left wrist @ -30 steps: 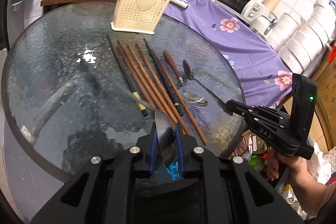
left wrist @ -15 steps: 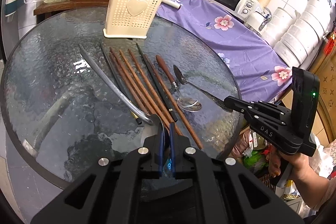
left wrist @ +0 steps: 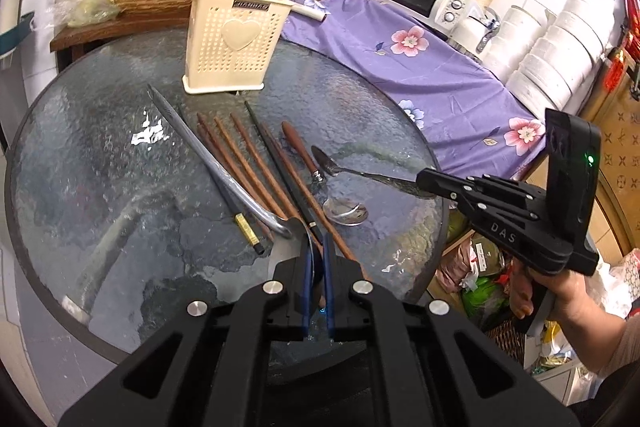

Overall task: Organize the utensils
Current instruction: 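Lift the steel spoon with the right gripper toward the cream caddy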

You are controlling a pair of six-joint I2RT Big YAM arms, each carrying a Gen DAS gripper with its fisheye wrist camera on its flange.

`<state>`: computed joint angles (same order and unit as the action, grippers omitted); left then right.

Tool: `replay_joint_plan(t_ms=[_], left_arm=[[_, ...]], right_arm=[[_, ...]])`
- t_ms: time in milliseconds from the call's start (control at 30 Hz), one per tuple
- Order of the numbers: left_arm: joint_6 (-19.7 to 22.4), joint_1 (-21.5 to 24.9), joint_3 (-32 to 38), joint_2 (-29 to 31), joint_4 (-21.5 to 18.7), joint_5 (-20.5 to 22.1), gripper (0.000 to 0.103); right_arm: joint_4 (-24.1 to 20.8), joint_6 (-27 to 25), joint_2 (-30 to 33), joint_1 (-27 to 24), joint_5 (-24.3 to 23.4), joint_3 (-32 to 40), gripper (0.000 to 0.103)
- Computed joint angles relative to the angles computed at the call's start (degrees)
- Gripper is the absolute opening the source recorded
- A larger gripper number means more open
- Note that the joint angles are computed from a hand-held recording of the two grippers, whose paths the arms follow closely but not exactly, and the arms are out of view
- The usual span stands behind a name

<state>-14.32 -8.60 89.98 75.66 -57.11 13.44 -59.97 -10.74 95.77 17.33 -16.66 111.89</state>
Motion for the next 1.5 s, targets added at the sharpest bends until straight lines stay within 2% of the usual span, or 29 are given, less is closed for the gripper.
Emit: replay_joint_plan(t_ms=[67,300,467,633,700,1033,1167,1267,1500], left_arm=[[0.5,0.2,0.8,0.2,-0.5,1.0,0.005],[-1.1,2.2,3.7,1.3,-1.6,10.0,0.005],[-1.8,3.1,5.7,1.9,-1.9,12.8,0.005],[-0.2,2.9,7.7,2.8,-3.9,11.9,0.005],[-0.1,3.2,8.8,3.4,-4.7,12.9,0.005],[0.2,3.3,10.1,4.1,-5.4,13.4,0.005],[0.7,3.2,10.0,4.0,-5.7,13.0,0.005],[1.5,3.1,10.6,4.7,-7.3,12.4,0.005],[0.4,4.0,7.6,4.0,-7.7,13.3,0.006]], right_arm=[[-0.5,-0.4,0.5,0.0,0.0,1.2,0.002],[-3.5,-2.2,3.2,0.0,-0.9,7.4,0.002],[-6.8,-3.2,6.0,0.1,-1.7,13.3,0.002],[-11.0,-3.6,9.6,0.0,-2.6,20.4,0.002],[-12.1,-3.6,10.6,0.0,-2.9,22.2,0.002],[-17.8,-4.2,15.7,0.3,-3.7,32.3,0.002],[-18.3,-4.4,16.2,0.3,-3.7,33.4,0.002],[-18.9,-4.3,16.7,0.3,-3.7,34.4,0.002],[-19.4,-4.3,17.2,0.4,-3.4,35.2,0.002]])
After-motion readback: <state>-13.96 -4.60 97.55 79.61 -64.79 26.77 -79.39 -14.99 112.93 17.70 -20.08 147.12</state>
